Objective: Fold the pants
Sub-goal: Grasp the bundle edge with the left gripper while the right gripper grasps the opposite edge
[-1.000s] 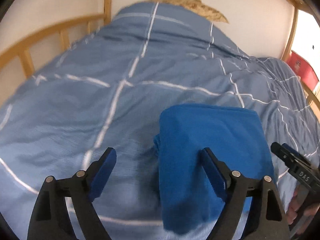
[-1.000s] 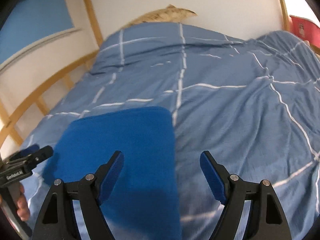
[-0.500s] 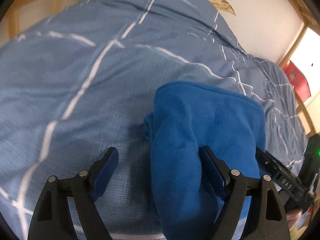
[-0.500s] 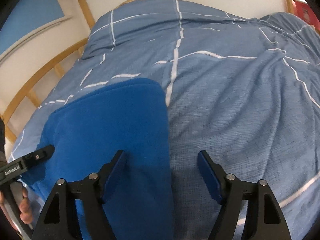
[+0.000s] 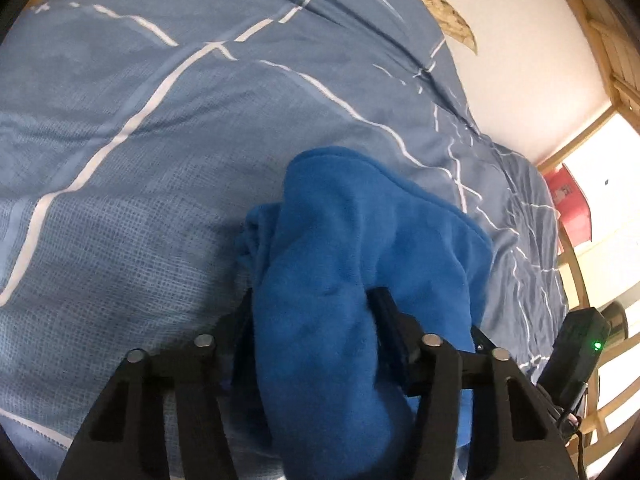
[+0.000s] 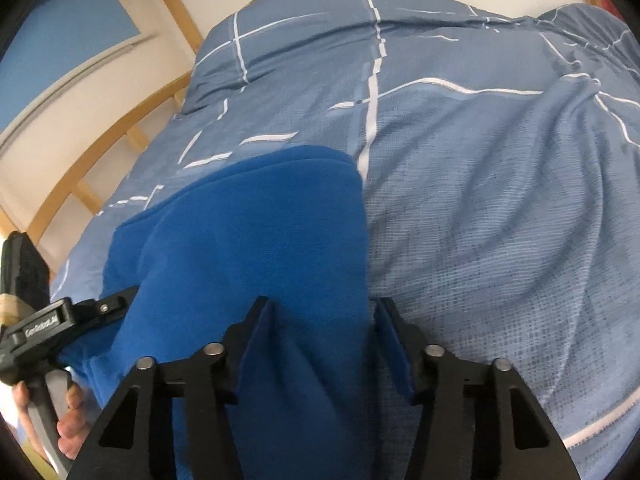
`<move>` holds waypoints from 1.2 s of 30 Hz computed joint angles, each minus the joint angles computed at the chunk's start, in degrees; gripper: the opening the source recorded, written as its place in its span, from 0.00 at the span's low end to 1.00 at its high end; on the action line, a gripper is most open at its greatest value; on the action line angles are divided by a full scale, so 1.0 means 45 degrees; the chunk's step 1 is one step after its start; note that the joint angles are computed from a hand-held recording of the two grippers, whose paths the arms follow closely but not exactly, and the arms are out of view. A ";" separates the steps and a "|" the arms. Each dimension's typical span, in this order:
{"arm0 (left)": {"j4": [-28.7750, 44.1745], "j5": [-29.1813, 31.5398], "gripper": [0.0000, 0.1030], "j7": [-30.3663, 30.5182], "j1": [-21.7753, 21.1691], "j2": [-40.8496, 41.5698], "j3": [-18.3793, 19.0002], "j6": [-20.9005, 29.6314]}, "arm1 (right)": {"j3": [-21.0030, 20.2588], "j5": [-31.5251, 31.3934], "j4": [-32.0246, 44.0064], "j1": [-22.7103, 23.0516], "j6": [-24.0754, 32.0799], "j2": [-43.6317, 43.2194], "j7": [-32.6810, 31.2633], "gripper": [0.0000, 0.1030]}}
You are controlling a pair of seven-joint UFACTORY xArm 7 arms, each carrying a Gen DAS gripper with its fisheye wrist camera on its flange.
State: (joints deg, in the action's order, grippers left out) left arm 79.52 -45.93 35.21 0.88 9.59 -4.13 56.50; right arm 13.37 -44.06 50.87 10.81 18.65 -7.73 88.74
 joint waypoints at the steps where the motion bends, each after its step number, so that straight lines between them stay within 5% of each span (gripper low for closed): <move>1: -0.0010 -0.0044 0.48 0.0011 0.0001 -0.0026 -0.0010 0.0002 | -0.0007 -0.0042 -0.0007 -0.0019 -0.0078 0.0003 0.0055 0.45; 10: -0.0021 -0.0486 0.34 0.0259 0.0043 -0.0377 0.0047 0.0130 | 0.0396 -0.0744 0.0481 0.0248 0.1426 -0.0470 0.0017 0.23; 23: 0.0696 -0.0902 0.32 0.0994 -0.0032 -0.1542 0.0573 0.1126 | 0.1225 0.0260 0.1252 0.0135 0.3230 -0.2014 -0.0748 0.21; 29: 0.2463 -0.0431 0.32 0.1708 0.0570 -0.0840 0.0953 0.1695 | 0.1730 -0.0208 0.3177 0.0313 0.3905 -0.0878 -0.0679 0.21; 36: 0.5152 0.0558 0.33 0.2035 0.1792 0.1409 0.0735 0.2312 | 0.1255 -0.0897 0.6173 0.1594 0.4210 0.2241 -0.1059 0.21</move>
